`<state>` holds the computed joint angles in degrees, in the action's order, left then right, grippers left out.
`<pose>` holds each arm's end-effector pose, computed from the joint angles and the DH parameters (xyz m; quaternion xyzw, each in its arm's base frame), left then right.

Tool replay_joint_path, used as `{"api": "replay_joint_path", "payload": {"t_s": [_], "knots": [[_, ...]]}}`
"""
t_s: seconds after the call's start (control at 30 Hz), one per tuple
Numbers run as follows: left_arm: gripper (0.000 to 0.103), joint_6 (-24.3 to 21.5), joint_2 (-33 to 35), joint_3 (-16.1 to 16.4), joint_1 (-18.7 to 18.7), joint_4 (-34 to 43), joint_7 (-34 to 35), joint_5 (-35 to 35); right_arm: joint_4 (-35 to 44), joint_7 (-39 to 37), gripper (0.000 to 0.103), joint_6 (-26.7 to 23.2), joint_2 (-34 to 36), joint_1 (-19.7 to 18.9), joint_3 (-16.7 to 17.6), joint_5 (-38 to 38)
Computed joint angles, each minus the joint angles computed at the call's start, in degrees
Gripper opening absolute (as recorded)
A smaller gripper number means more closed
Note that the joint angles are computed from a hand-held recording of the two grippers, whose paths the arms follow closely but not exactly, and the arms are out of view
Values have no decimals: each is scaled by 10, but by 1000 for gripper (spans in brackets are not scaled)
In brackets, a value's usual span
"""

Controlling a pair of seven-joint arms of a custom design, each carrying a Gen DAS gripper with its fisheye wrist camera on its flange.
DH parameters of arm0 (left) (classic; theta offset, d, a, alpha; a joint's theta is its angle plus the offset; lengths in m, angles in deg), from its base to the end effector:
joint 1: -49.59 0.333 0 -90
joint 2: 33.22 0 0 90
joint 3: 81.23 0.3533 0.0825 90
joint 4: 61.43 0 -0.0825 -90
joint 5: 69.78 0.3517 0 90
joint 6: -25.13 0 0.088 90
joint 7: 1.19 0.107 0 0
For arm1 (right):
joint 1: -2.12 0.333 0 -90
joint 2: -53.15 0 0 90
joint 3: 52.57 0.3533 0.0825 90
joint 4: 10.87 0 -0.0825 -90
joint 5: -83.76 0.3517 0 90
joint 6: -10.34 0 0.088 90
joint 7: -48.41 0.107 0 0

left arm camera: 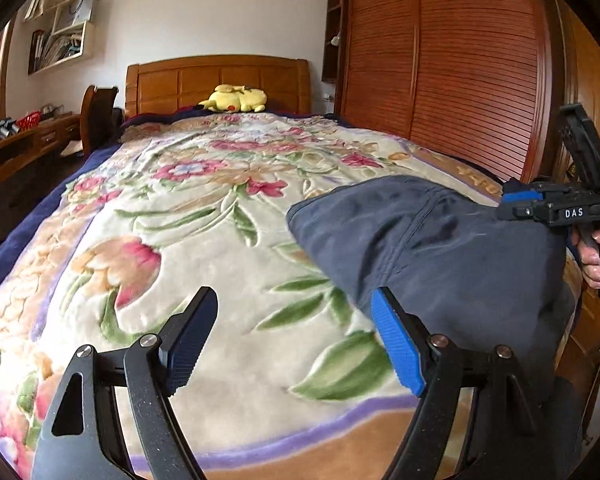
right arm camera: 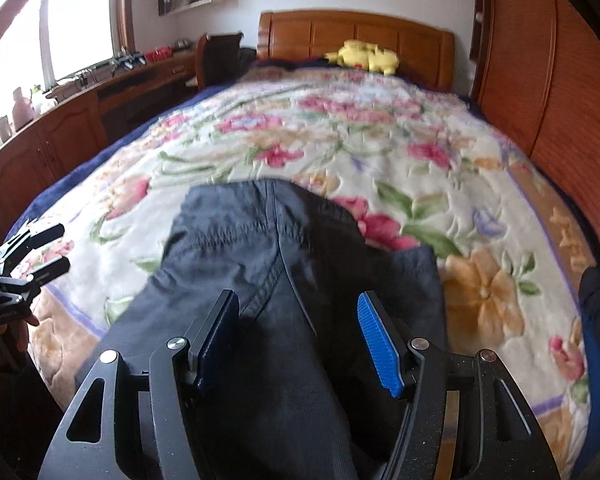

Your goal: Fold large clothes

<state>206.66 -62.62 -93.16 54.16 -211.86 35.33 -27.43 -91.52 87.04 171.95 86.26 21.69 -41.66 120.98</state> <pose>0.3582 -0.1222 0.5634 -0.6207 0.6062 -0.3770 0.3241 0.6808 0.3186 0.5040 -0.8272 0.3274 -0.1679 0.4247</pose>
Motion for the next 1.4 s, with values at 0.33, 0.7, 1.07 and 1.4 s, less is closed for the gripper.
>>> {"api": "replay_joint_path", "payload": {"t_s": [0.33,0.7,1.07,1.4], "knots": [[80,15,-17,-9,41,-18,-1,7,74,73,64,-87,43,20,-26,-57],[80,7,-24,-32,60,-17,-9,20,116,55,47,-140,68,6,-10,-57],[80,11,-24,-34,58,-18,-11,30,-66,-171,4,66,-35,-43,85,77],[80,19,-21,-37,52,-16,-6,28,-166,-445,3,206,-105,-154,189,382]]}}
